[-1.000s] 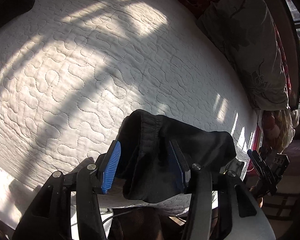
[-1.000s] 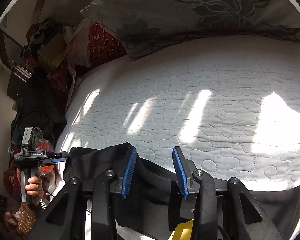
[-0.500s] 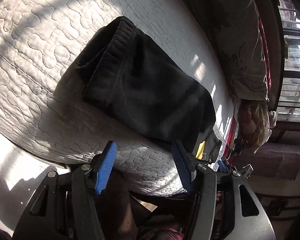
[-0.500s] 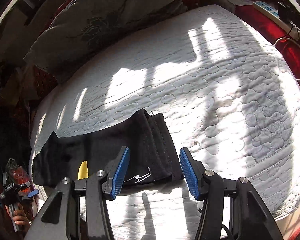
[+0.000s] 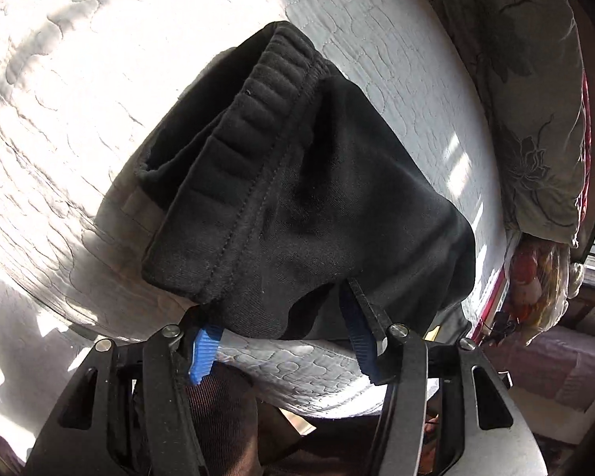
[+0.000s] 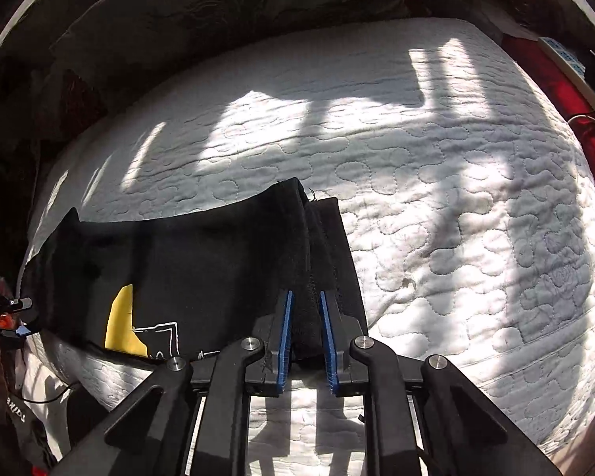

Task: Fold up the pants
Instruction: 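Lower the folded pants onto the bed and open both grippers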

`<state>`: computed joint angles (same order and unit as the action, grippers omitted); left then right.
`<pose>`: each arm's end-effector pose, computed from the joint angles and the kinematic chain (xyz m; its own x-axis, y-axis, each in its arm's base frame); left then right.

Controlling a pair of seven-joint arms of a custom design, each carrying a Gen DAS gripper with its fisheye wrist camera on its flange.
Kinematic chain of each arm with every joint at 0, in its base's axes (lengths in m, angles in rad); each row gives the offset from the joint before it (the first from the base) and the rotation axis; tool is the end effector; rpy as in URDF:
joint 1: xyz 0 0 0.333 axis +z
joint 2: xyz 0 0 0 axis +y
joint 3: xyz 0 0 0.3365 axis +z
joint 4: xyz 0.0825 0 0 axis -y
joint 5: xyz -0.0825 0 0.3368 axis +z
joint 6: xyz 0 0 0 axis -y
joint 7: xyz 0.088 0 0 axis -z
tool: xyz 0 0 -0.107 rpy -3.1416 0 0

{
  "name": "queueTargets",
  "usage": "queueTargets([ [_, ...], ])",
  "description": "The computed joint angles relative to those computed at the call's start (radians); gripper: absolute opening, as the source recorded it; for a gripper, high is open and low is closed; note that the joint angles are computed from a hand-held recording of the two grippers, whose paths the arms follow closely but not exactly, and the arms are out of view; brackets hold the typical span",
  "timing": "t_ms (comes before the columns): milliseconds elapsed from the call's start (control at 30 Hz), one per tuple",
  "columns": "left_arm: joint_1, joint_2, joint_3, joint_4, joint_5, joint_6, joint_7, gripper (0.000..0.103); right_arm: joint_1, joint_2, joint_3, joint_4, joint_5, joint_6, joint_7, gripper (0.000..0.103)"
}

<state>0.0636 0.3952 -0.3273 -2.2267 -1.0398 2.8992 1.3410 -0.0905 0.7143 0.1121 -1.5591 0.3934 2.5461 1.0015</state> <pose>0.5292 -0.0840 0.2712 0.7623 -0.4393 0.4753 -0.5697 -0.8040 0.1706 0.7061 -0.0065 0.3003 0.2835 -0.9388 -0.1955 -0.9103 -0.1994 -0.3627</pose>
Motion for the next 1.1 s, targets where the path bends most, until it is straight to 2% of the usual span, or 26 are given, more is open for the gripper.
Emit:
queueTargets([
  [33,-0.018,-0.007,0.028,-0.006,0.046,-0.011,-0.049,0.027,-0.002,0.003,0.001,0.008,0.002,-0.010,0.005,0.008],
  [67,-0.023,-0.016,0.035,-0.010,0.067,-0.013,-0.066,0.019,-0.017,0.009,0.013,0.028,0.018,-0.046,0.006,0.005],
  [100,-0.015,-0.032,0.024,-0.024,0.055,0.005,-0.051,0.017,-0.032,0.010,0.023,0.041,0.038,-0.075,0.007,0.005],
  [133,-0.033,-0.053,0.041,-0.041,0.092,0.019,-0.078,0.015,-0.051,0.002,0.036,0.043,0.067,-0.094,-0.003,0.005],
  [200,-0.088,-0.082,0.106,-0.070,0.241,0.024,-0.190,0.015,-0.104,-0.026,0.069,0.031,0.152,-0.131,-0.048,0.005],
  [233,-0.096,-0.082,0.122,-0.076,0.292,0.018,-0.228,0.015,-0.116,-0.041,0.070,0.020,0.180,-0.142,-0.067,0.005],
  [267,-0.078,-0.075,0.111,-0.078,0.302,0.012,-0.240,0.015,-0.120,-0.051,0.062,0.011,0.199,-0.150,-0.079,0.005],
  [333,0.018,-0.050,0.021,-0.079,0.174,0.004,-0.135,0.015,-0.112,-0.047,0.031,0.012,0.205,-0.168,-0.069,0.005],
  [433,0.074,-0.036,-0.037,-0.086,0.026,0.019,-0.014,0.016,-0.099,-0.006,-0.005,0.036,0.200,-0.183,-0.014,0.005],
  [633,0.044,-0.069,0.021,-0.101,-0.009,-0.036,0.020,0.016,-0.084,0.021,-0.013,0.042,0.169,-0.154,0.017,0.007],
  [667,0.037,-0.078,0.025,-0.104,-0.006,-0.041,0.041,0.016,-0.086,0.020,-0.011,0.046,0.168,-0.163,0.025,0.014],
  [733,0.014,-0.096,0.031,-0.107,0.004,-0.047,0.065,0.016,-0.095,0.018,-0.003,0.066,0.166,-0.186,0.018,0.019],
  [800,-0.001,-0.098,0.019,-0.081,-0.016,-0.061,0.107,0.016,-0.115,0.003,0.019,0.064,0.206,-0.170,-0.009,0.024],
  [833,-0.012,-0.104,0.016,-0.074,-0.025,-0.062,0.127,0.015,-0.127,0.001,0.033,0.068,0.235,-0.162,-0.022,0.031],
  [867,-0.029,-0.107,0.021,-0.065,-0.016,-0.059,0.130,0.015,-0.130,0.006,0.040,0.083,0.254,-0.161,-0.029,0.036],
  [1000,-0.108,-0.095,0.091,-0.006,0.203,-0.048,-0.011,0.016,-0.069,0.059,0.017,0.173,0.207,-0.158,-0.004,0.037],
  [1100,-0.093,-0.062,0.098,0.038,0.270,-0.032,-0.072,0.020,-0.016,0.107,-0.011,0.232,0.129,-0.149,0.059,0.036],
])
